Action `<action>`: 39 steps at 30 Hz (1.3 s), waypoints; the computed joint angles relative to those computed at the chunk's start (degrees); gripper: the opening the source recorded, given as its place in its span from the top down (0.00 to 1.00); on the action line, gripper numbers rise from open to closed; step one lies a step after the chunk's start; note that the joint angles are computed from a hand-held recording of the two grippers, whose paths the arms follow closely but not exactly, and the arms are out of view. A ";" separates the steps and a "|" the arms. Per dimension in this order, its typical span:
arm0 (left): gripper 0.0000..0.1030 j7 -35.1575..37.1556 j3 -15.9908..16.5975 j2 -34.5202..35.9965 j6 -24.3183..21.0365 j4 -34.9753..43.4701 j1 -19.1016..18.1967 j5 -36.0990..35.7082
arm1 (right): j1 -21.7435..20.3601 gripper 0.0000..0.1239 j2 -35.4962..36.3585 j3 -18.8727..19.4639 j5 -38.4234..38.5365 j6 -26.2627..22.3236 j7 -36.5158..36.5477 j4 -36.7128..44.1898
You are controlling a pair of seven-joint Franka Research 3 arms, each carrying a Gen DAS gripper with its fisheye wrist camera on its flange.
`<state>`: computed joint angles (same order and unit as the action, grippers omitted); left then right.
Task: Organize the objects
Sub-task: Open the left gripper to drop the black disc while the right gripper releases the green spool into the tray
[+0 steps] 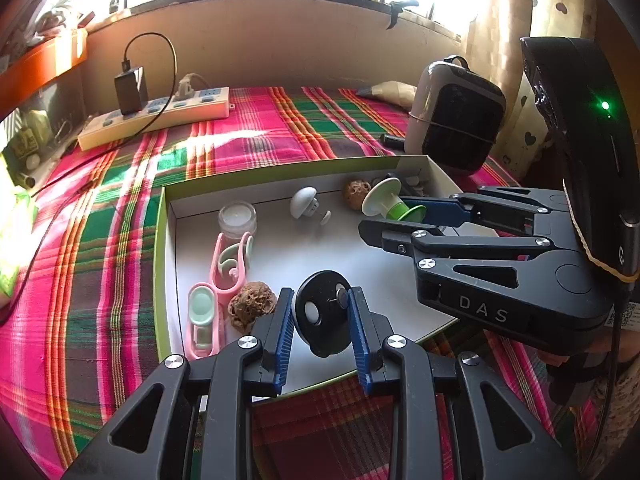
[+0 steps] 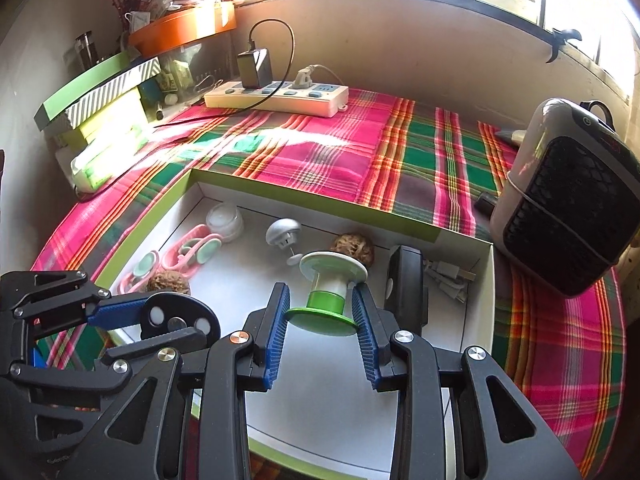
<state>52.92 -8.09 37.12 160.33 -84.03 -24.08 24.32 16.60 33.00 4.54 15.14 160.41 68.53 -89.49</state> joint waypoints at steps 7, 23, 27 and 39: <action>0.76 1.24 -0.49 1.22 -1.32 1.61 0.33 -0.80 | 0.02 0.72 2.25 -0.22 -0.44 -2.28 0.18 3.15; 0.76 2.53 -0.50 2.17 -2.02 2.88 0.41 -1.86 | 0.23 0.72 4.24 -0.34 -0.70 -3.83 -0.07 5.76; 0.76 2.49 -0.41 2.26 -2.06 3.00 0.31 -1.83 | 0.43 0.72 4.39 -0.60 -1.07 -3.64 0.30 5.87; 0.76 2.66 -0.49 2.25 -2.19 3.03 0.39 -1.91 | 0.71 0.72 4.19 -0.80 -1.65 -3.59 0.88 5.60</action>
<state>55.58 -8.58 39.37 158.15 -81.00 -23.69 22.41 17.30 37.19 3.75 13.49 156.82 69.40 -83.89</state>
